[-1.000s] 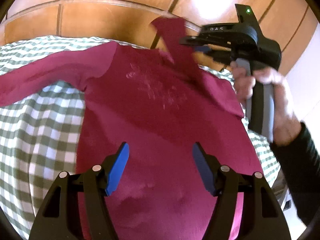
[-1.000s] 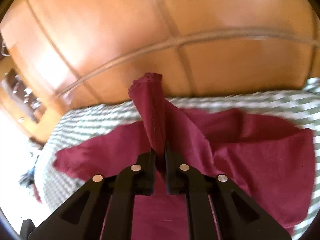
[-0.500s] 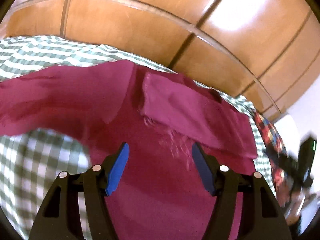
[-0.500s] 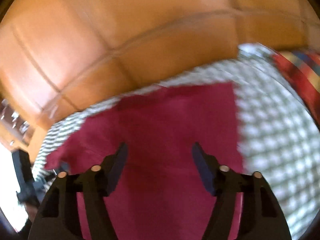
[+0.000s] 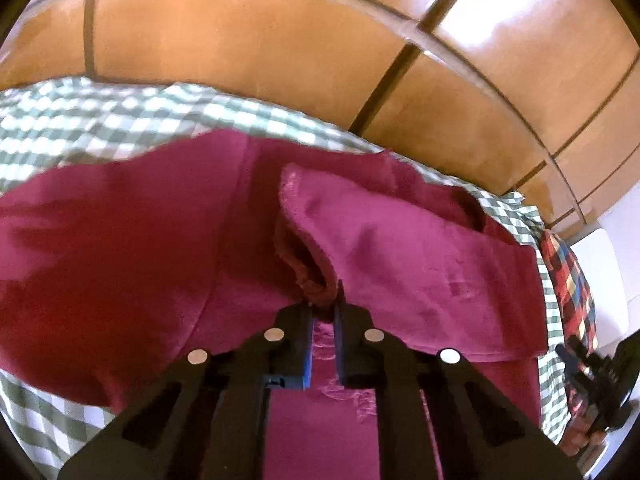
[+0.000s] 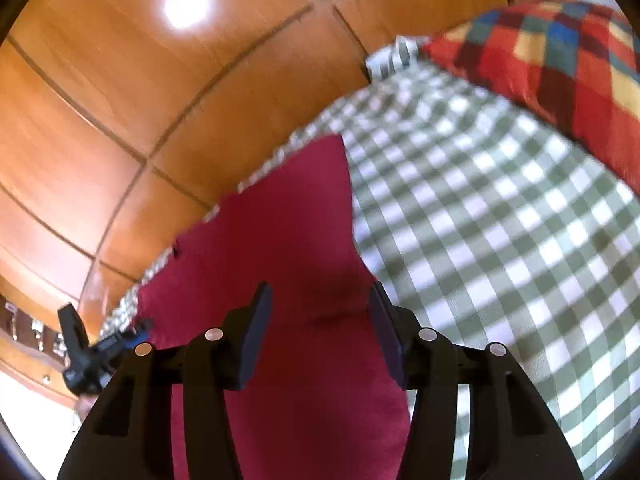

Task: Fold small clothes
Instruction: 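Fold the sleeve across the shirt body with the right gripper and release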

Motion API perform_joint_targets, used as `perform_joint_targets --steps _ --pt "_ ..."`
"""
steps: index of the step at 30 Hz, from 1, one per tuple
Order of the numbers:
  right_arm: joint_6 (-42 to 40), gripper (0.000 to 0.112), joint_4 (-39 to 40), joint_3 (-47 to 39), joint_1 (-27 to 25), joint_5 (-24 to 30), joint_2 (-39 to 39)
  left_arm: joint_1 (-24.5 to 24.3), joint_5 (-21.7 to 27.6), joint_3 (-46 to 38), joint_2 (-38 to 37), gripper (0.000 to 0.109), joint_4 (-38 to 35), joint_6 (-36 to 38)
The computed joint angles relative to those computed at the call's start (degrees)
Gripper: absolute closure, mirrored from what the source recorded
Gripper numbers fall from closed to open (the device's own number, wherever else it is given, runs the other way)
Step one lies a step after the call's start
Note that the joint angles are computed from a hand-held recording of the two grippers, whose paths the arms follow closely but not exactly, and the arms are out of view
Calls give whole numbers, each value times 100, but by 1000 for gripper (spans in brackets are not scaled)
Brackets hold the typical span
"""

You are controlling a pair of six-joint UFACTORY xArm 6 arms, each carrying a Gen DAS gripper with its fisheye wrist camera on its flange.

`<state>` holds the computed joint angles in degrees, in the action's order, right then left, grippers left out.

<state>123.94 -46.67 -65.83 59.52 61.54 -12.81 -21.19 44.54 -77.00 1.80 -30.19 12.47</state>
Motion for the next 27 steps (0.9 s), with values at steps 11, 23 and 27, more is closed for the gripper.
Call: perform_joint_targets --steps 11,23,27 --pt "-1856 62 696 -1064 -640 5 1099 -63 -351 806 -647 102 639 -366" --pt "-2628 62 694 -1670 -541 1005 1846 217 -687 1474 -1229 65 344 -453" --pt "-3210 43 700 -2685 -298 1959 2409 917 -587 1997 -1816 64 40 -425"
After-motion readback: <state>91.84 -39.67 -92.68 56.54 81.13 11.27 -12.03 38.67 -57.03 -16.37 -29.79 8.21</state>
